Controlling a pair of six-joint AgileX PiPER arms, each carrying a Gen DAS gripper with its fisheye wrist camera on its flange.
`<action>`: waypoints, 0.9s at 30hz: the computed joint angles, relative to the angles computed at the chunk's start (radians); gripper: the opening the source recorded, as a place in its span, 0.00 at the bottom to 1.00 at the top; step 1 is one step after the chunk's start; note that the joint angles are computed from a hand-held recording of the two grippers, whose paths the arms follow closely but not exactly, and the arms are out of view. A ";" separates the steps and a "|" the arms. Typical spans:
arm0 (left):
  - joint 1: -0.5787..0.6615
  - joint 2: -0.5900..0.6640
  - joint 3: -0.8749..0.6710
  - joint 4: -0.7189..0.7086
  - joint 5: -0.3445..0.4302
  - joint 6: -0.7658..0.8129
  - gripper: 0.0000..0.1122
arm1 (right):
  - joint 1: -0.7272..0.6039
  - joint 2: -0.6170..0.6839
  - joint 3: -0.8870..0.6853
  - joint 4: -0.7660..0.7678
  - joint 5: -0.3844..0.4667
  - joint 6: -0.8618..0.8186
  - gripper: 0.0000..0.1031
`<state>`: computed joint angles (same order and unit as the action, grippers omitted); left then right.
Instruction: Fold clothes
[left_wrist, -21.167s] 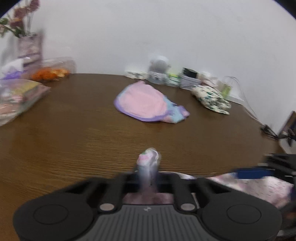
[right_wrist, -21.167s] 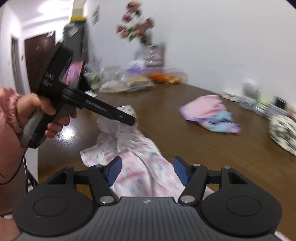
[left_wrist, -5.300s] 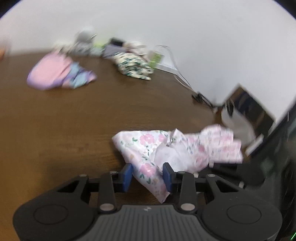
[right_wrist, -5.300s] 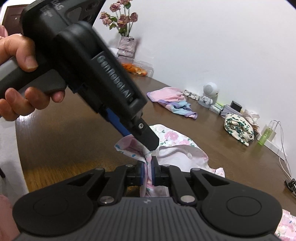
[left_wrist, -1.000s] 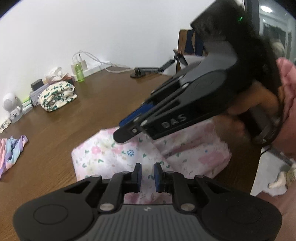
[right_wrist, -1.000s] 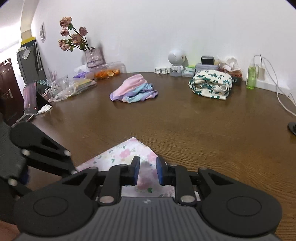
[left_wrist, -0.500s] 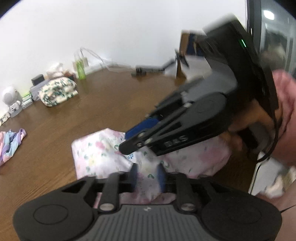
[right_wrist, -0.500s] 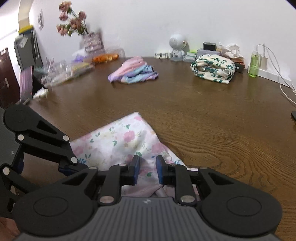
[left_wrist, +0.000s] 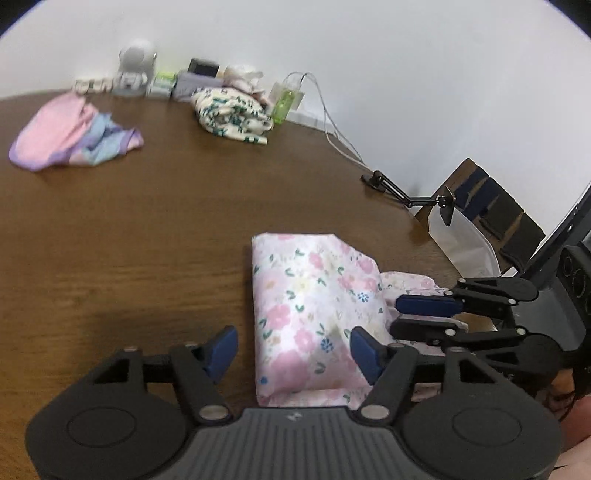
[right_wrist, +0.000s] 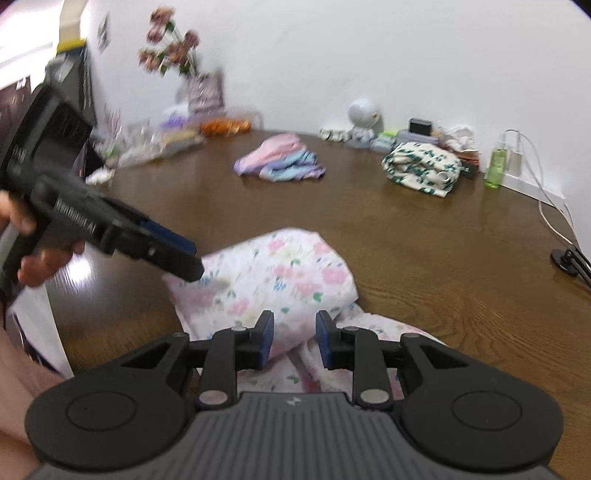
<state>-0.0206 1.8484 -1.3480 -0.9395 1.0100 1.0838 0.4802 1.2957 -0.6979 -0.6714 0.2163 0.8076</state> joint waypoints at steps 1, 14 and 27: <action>-0.002 0.010 -0.007 0.004 0.006 -0.012 0.56 | -0.005 0.014 -0.012 0.033 0.007 -0.044 0.24; -0.017 0.087 -0.061 0.013 0.054 -0.083 0.43 | -0.049 0.078 -0.029 0.279 -0.003 -0.295 0.24; -0.007 0.040 0.027 -0.088 -0.010 -0.016 0.14 | -0.062 0.083 0.004 0.267 -0.067 -0.226 0.24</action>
<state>-0.0272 1.8884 -1.3213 -1.0276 1.0002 1.0679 0.4182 1.3784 -0.6942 -0.4042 0.1489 0.5816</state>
